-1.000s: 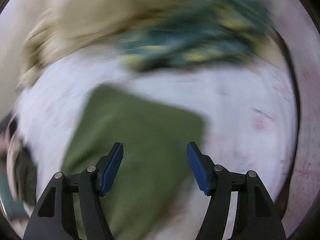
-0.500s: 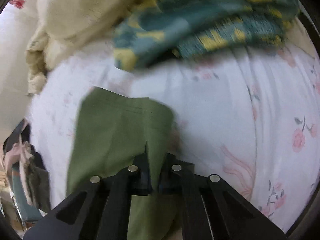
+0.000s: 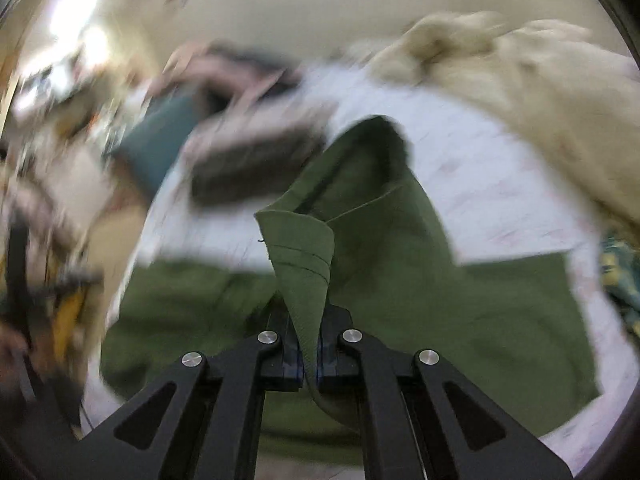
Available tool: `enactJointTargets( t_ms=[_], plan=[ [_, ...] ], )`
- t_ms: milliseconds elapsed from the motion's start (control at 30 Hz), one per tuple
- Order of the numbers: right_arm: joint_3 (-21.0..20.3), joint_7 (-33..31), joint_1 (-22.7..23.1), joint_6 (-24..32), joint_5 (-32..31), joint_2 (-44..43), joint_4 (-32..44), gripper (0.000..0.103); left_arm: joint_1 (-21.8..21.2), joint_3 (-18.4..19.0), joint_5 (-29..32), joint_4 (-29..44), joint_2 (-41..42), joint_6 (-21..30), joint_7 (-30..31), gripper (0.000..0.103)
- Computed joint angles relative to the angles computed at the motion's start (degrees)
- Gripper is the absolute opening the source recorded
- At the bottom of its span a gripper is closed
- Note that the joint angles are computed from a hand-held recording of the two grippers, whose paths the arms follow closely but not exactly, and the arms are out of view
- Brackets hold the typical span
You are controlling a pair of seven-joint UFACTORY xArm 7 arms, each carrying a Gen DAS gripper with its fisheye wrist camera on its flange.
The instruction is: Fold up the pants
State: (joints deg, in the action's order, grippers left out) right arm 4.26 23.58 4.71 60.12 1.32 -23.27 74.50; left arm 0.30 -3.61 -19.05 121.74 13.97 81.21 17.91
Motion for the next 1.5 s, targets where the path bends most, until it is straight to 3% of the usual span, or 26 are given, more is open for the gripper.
enactJointTargets(
  t_ms=[67, 167, 200, 233, 300, 400, 500, 567, 600, 667, 733, 800, 900, 1000, 1167, 1300, 1433, 1500],
  plan=[
    [0.3, -1.6, 2.7, 3.5, 3.9, 2.3, -0.8, 0.008, 0.3, 0.0, -0.7, 0.2, -0.2, 0.4, -0.2, 0.091],
    [1.3, -4.8, 4.9, 10.5, 4.6, 6.5, 1.7, 0.019, 0.6, 0.1, -1.1, -0.6, -0.8, 0.1, 0.1, 0.091],
    [1.4, -5.2, 5.1, 11.4, 4.8, 6.9, 2.1, 0.03, 0.6, 0.1, -1.1, -0.9, -1.0, 0.0, 0.3, 0.091],
    [1.1, -4.8, 5.0, 11.3, 5.4, 6.7, 2.1, 0.048, 0.5, 0.2, -1.0, -0.8, -0.9, 0.1, 0.1, 0.091],
    [0.1, -3.5, 4.2, 11.4, 6.3, 5.7, 2.4, 0.065, 0.6, 0.2, -1.2, -0.1, -0.5, 0.7, -0.6, 0.091],
    [-2.2, -2.9, 2.1, 7.7, 7.4, 1.7, 1.6, 0.065, 0.8, 0.2, -1.7, 0.2, -0.5, 1.2, -1.2, 0.091],
    [-2.7, 6.4, -5.4, 5.3, -0.2, -2.3, 0.8, 0.065, 0.7, 0.0, -1.9, 0.9, 0.0, 1.5, -1.2, 0.091],
    [-3.2, 15.2, -11.9, 9.0, -6.4, -3.9, 0.2, 0.065, 0.5, -0.1, -1.6, 0.9, 0.1, 1.3, -1.3, 0.091],
    [-3.8, 19.9, -15.9, 13.6, -10.2, -3.9, 0.5, 0.065, 0.3, -0.2, -1.5, 1.0, 0.2, 1.3, -1.4, 0.091],
    [-4.9, 24.9, -20.0, 19.6, -14.8, -4.2, 0.0, 0.065, 0.0, -0.3, -1.1, 1.5, 0.7, 1.7, -1.7, 0.091],
    [-7.2, 28.0, -22.3, 27.8, -18.3, -3.5, -0.2, 0.065, -0.3, -0.3, -0.6, 1.5, 0.8, 1.5, -1.8, 0.091],
    [-9.0, 27.0, -25.5, 29.9, -14.7, -4.3, -3.6, 0.065, -0.5, -0.3, 0.0, 1.4, 0.9, 1.1, -1.8, 0.091],
    [-13.0, 29.2, -23.6, 22.8, -9.0, -9.6, -10.3, 0.061, -0.7, -0.4, 0.3, 2.4, 1.8, 1.4, -2.6, 0.091],
    [-12.3, 24.5, -22.5, 21.5, -10.0, -7.9, -8.4, 0.002, -0.9, -0.4, 0.8, 2.3, 2.0, 1.0, -2.9, 0.091],
    [-9.7, 19.2, -19.1, 13.2, -9.0, -7.7, -4.2, 0.001, 0.0, -0.6, -0.4, 5.6, 3.8, 2.9, -4.3, 0.091],
    [-6.0, 10.0, -11.2, 4.2, -5.2, -5.1, 2.7, 0.001, 0.8, -0.8, -1.3, 5.5, 3.3, 2.5, -3.5, 0.091],
    [-0.1, 3.4, -3.7, 7.5, -2.2, 2.6, 12.7, 0.001, 1.3, -0.8, -2.2, 6.2, 3.5, 3.8, -3.8, 0.091],
    [1.0, 3.1, -1.3, 7.6, -0.4, 4.8, 12.4, 0.002, 1.5, -0.9, -2.7, 6.7, 3.6, 4.2, -4.0, 0.091]
  ],
)
